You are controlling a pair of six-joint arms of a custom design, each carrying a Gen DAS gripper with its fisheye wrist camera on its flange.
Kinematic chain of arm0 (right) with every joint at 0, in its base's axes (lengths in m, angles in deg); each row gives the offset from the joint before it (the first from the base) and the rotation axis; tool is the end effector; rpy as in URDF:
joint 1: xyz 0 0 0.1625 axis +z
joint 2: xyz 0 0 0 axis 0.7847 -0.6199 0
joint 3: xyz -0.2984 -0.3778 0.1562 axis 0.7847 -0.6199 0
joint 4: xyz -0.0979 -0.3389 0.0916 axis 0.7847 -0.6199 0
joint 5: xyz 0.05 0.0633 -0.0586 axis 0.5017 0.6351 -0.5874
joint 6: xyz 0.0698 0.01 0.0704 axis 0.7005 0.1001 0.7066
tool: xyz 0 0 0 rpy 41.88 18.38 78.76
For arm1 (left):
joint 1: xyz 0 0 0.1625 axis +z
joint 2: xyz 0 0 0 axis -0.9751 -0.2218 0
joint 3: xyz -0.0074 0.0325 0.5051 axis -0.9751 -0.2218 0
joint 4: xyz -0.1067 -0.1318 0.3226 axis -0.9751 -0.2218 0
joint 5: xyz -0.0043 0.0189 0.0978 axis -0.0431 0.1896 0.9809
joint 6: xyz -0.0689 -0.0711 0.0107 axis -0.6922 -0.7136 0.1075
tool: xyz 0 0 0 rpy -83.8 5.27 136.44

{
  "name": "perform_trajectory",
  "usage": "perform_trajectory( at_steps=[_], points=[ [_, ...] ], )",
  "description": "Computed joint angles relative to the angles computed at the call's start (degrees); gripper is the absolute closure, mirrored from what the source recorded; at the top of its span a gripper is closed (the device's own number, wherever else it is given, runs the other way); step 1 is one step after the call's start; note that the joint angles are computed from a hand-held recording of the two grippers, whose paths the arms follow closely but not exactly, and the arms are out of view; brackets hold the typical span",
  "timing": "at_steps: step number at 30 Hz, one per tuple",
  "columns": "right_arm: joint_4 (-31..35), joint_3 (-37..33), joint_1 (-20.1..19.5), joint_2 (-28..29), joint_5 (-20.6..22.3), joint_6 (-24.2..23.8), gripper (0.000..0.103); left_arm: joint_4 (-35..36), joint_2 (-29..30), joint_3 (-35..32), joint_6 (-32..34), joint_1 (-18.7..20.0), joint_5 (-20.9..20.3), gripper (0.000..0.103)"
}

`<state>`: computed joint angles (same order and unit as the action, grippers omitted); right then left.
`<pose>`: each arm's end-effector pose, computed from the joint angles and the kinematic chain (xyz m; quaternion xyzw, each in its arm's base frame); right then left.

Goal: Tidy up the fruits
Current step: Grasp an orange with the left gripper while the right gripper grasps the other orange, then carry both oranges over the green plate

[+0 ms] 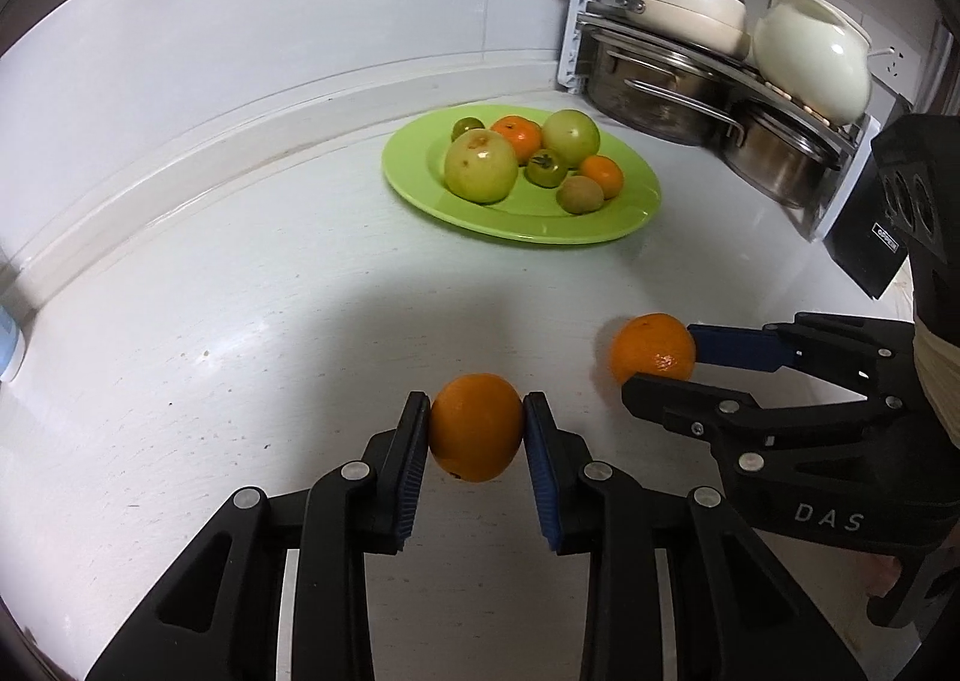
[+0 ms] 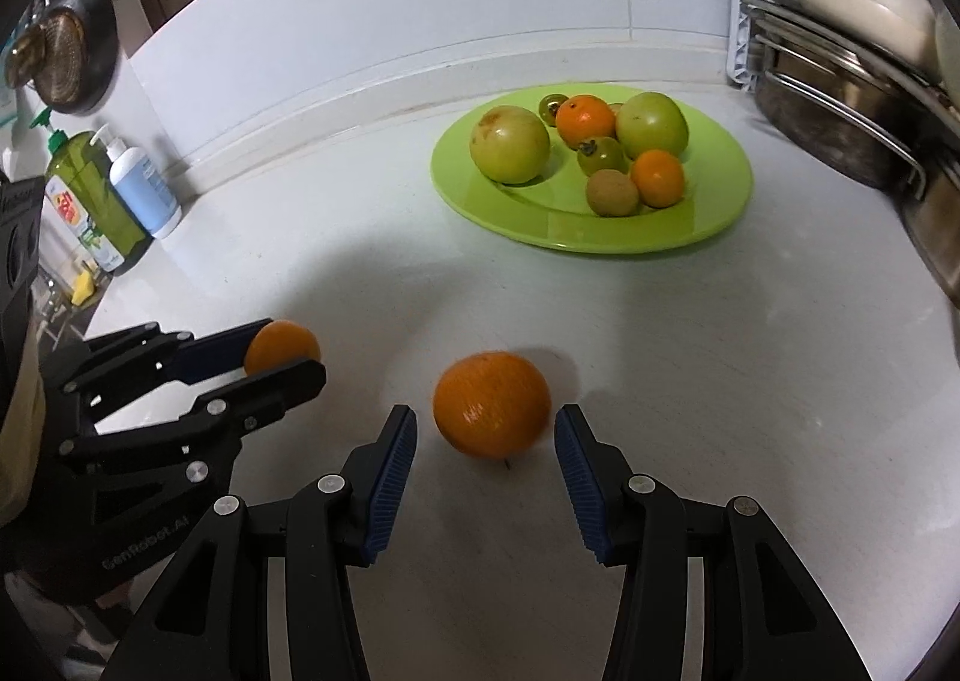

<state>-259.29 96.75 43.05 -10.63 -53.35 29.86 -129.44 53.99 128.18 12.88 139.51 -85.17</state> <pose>0.1491 -0.6792 0.0544 0.2363 -0.9179 0.1947 0.2523 -0.1265 -0.6615 0.0799 0.2176 0.8971 -0.2626 0.2811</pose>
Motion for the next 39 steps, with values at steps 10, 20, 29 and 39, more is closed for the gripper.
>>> perform_trajectory(
  at_steps=[10, 20, 29, 39],
  points=[
    [-0.7, -0.8, 0.3, 0.6, -1.2, -0.9, 0.060, -0.3, -0.1, -0.1, 0.3, 0.3, -0.2, 0.071],
    [-3.5, 0.1, 0.7, 0.5, -1.4, -1.7, 0.061, -1.6, -0.7, 0.8, -0.1, -0.1, -0.8, 0.071],
    [-9.4, 3.7, 2.2, -1.3, -1.5, -2.8, 0.060, -4.9, -2.6, 3.1, 0.2, -1.4, -2.2, 0.071],
    [-14.7, 6.0, 4.1, -3.8, -1.0, -2.5, 0.061, -9.5, -4.2, 3.5, 4.4, -3.2, -4.6, 0.071]
  ],
)
